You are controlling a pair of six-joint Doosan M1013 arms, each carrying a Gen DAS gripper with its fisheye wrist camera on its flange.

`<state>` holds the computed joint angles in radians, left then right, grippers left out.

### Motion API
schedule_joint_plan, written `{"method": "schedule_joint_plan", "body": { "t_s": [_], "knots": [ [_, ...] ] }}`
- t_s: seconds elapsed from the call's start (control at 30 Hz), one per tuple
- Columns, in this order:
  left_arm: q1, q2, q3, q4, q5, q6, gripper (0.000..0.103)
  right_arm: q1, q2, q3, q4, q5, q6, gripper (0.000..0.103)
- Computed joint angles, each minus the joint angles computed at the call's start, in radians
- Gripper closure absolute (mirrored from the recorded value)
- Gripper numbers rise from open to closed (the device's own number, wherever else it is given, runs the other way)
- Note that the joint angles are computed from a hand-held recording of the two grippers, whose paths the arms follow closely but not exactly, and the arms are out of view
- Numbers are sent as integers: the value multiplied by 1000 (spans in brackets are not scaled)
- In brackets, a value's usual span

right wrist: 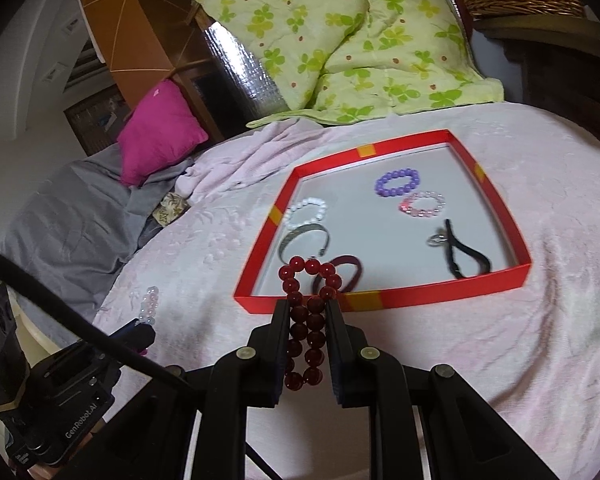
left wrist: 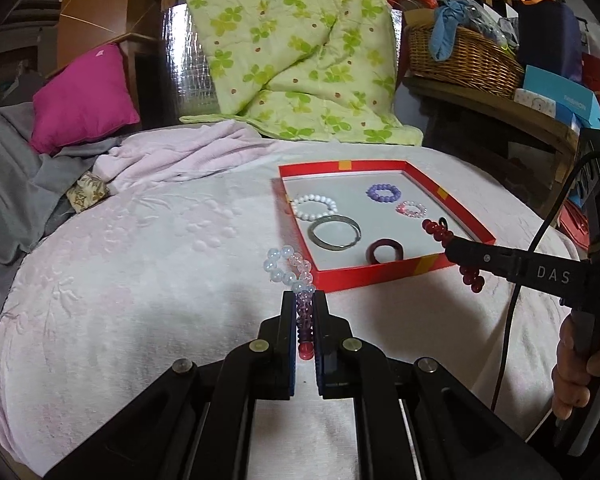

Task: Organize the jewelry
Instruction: 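Lift both held bracelets and carry them over the red tray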

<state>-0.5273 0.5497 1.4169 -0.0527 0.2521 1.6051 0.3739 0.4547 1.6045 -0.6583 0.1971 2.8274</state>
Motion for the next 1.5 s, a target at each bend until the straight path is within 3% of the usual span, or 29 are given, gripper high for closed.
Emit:
{"method": "schedule_joint_plan", "body": {
  "t_s": [0.47,0.83,1.2,1.5],
  "knots": [
    [-5,4,-5,344,6,-332,95,-5,24,-49,-89,1,74,84],
    [-25,24,-42,467,32,-419,95,-52,19,-50,-130,0,163,84],
    [-52,54,-118,641,36,-509,95,-92,12,-46,-316,-24,398,84],
    [-69,89,-198,631,18,-461,95,-121,2,-32,-445,-37,566,84]
  ]
}}
